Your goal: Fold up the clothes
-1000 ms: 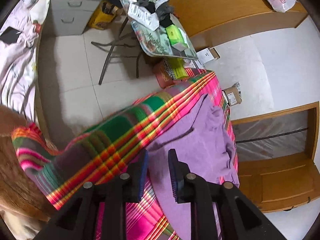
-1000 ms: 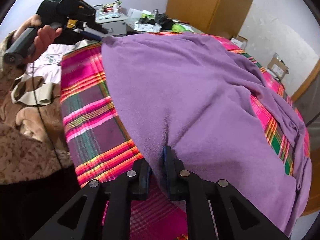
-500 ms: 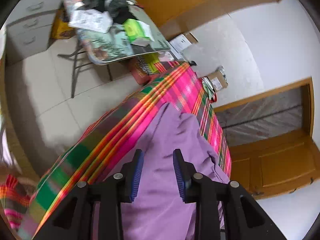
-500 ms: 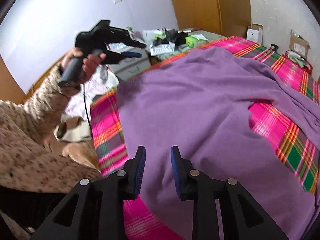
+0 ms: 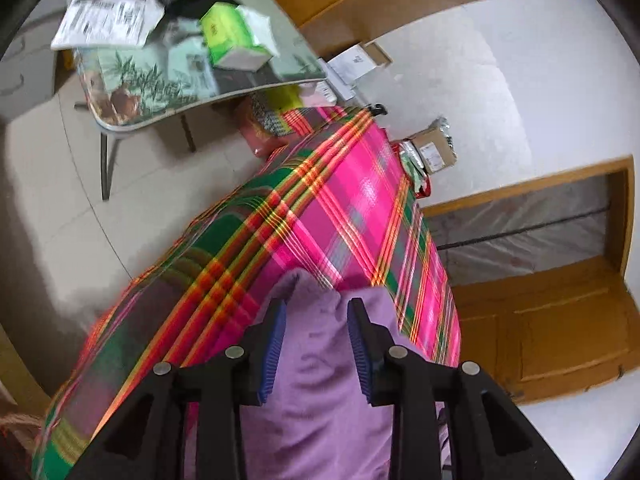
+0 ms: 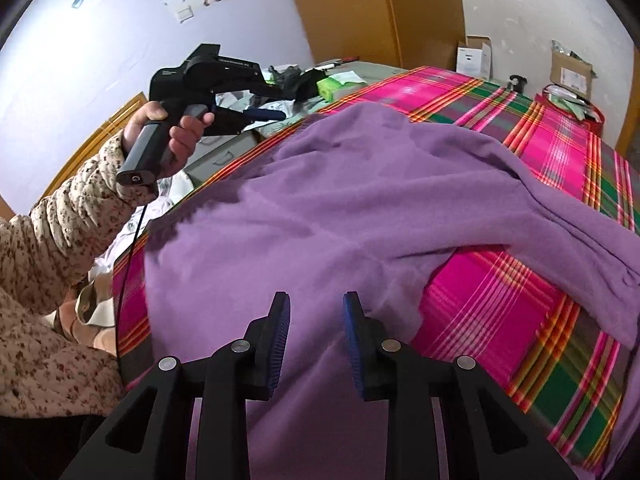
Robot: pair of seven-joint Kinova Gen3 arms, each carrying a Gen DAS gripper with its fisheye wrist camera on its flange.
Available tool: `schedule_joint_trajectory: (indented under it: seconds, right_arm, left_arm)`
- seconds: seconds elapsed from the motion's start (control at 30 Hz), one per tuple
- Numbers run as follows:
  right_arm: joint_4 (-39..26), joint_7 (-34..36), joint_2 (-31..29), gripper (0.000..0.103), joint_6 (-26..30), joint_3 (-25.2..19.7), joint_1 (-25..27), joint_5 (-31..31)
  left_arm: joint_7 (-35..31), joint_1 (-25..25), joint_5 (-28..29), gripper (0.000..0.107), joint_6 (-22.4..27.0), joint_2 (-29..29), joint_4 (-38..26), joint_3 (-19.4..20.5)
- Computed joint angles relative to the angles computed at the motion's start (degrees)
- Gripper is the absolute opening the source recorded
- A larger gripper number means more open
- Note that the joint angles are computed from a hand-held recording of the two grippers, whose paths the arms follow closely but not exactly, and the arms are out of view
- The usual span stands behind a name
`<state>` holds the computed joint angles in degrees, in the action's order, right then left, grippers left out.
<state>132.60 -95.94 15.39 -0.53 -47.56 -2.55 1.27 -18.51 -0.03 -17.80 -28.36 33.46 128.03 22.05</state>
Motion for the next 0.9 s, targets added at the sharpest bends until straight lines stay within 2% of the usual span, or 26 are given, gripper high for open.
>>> schedule_joint_trajectory:
  seconds: [0.07, 0.27, 0.37, 0.6, 0.77, 0.9]
  right_arm:
    - [-0.6, 0.2, 1.2, 0.028, 0.0, 0.5, 0.1, 0.2]
    - [-1.6, 0.7, 3.7, 0.028, -0.4, 1.6, 0.2, 0.8]
    - [-1.8, 0.9, 4.6, 0.028, -0.3, 1.6, 0.4, 1.2]
    - [-1.9, 1.0, 4.9, 0.028, -0.4, 2.2, 0.2, 0.9]
    - [-1.8, 0.3, 5.0, 0.028, -0.8, 3.2, -0.8, 1.0]
    - [-1.6, -0.2, 4.8, 0.028, -1.0, 3.8, -1.3, 1.4]
  left_arm:
    - [-0.2, 0.5, 0.2, 0.032, 1.4, 0.8, -1.4, -0.4]
    - [-0.4, -2.2, -2.2, 0.032, 4.5, 3.8, -4.5, 2.9]
    - [-0.6, -3.4, -2.4, 0.032, 3.1, 5.1, -4.6, 3.8]
    - [-1.6, -5.6, -6.6, 0.032, 3.9, 5.8, -5.8, 7.3]
    - [-1.2, -6.8, -8.0, 0.032, 7.9, 6.5, -7.6, 9.7]
    - [-2.5, -6.8, -6.8, 0.032, 5.8, 6.4, -6.2, 9.8]
